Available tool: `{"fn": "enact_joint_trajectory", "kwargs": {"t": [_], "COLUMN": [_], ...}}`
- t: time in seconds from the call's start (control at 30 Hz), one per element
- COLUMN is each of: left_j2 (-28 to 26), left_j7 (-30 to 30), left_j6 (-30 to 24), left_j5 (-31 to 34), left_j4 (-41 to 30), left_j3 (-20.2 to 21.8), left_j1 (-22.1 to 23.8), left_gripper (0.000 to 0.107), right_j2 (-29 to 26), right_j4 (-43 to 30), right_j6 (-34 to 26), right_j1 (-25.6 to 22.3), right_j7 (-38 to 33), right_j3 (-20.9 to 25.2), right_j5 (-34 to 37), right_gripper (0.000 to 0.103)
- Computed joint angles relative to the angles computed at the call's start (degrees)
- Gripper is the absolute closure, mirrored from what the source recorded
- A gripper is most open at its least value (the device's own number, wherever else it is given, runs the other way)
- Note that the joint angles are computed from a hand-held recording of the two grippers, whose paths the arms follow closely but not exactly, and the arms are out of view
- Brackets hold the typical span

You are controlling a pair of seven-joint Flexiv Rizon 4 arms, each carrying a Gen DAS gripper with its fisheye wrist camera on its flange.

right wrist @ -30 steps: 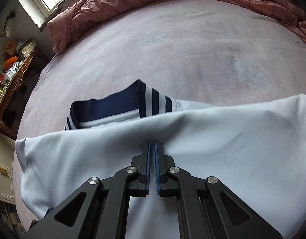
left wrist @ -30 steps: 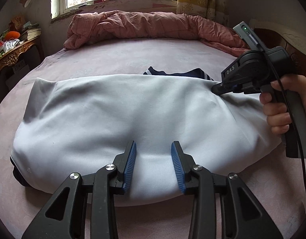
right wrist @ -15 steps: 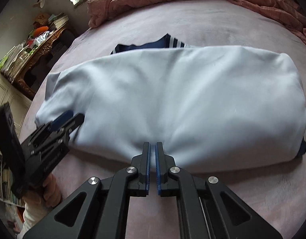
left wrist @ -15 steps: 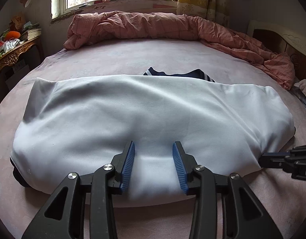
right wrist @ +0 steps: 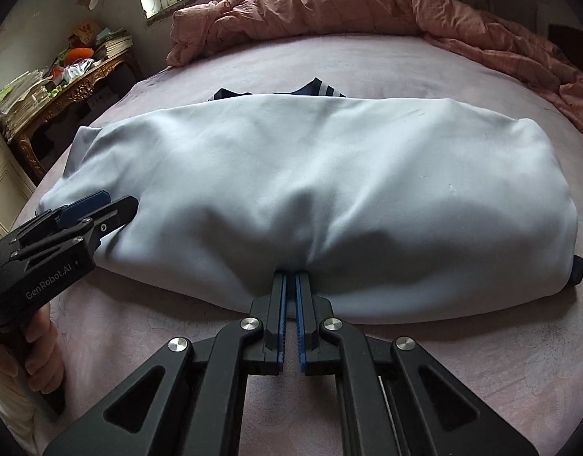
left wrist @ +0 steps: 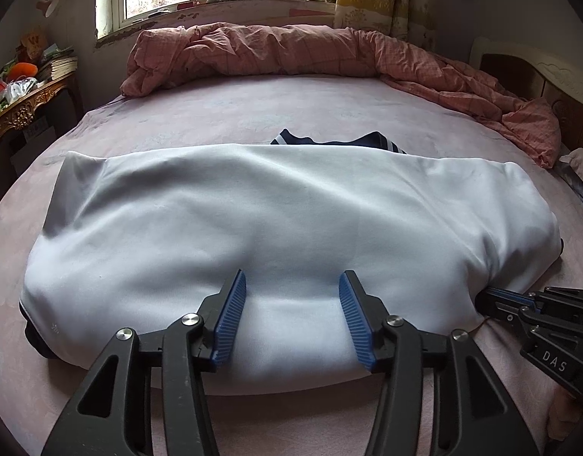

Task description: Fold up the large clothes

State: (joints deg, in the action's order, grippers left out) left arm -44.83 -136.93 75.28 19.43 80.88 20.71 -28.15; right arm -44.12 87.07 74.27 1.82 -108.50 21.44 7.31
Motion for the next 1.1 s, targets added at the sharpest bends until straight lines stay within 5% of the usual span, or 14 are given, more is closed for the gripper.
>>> {"fn": "enact_joint_trajectory", "kwargs": {"t": [0.2,0.3,0.37,0.43,0.47,0.6,0.77,0.8,0.83,0.87,1.0,1.1], "left_j2": [0.05,0.15,0.18,0.22,0.21,0.21,0.2,0.19,0.22,0.27,0.38,1.03], "left_j7": [-0.31,-0.42,-0.36,-0.34,-0.36,-0.37,-0.46,-0.5,-0.54,-0.57,0.7,-4.22], "left_j6": [0.23,0.34,0.31,0.3,0.28,0.29,0.13,0.04,0.08,0.16,-1.73,-6.63], "left_j5": [0.18,0.2,0.23,0.26,0.26,0.25,0.36,0.41,0.49,0.55,0.82,5.23], "left_j4": [0.15,0.4,0.44,0.5,0.47,0.47,0.41,0.35,0.4,0.47,-0.27,-1.82], "left_j3": [-0.03,0.1,0.12,0.16,0.17,0.13,0.31,0.38,0.41,0.41,0.34,5.0], "left_j1": [0.08,-0.07,-0.04,-0.01,-0.04,-0.04,-0.15,-0.16,-0.14,-0.1,-0.25,-4.02], "left_gripper": [0.055,0.055,0.055,0.055,0.055,0.055,0.054,0.054,0.054,0.054,0.05,0.046], "right_j2": [-2.46,-1.44,0.05,-0.18,-0.59,-3.39,-7.47,-7.43,-7.45,-8.1,-7.38,-3.89], "right_j4": [-11.59,-11.64,-9.59,-9.48,-9.73,-13.04,-15.72,-15.83,-15.66,-15.93,-13.63,-10.33], "right_j6": [-21.12,-18.65,-11.71,-7.84,-6.68,-6.27,4.55,4.7,5.58,6.28,10.2,16.69], "right_j1": [-9.2,-9.69,-7.54,-6.69,-6.96,-10.99,-15.58,-14.33,-12.53,-11.97,-9.53,-9.34], "right_j7": [5.9,10.49,12.79,15.75,17.15,17.53,12.05,13.27,15.54,16.97,20.69,14.64], "right_j3": [6.7,3.91,-0.47,-2.87,-3.45,0.17,8.03,6.33,4.0,3.53,1.51,4.71], "right_j5": [13.06,18.85,19.91,20.29,20.46,23.12,30.74,29.15,27.63,26.98,21.19,19.48], "right_gripper": [0.098,0.097,0.079,0.02,0.018,0.019,0.021,0.034,0.057,0.065,0.082,0.084]}}
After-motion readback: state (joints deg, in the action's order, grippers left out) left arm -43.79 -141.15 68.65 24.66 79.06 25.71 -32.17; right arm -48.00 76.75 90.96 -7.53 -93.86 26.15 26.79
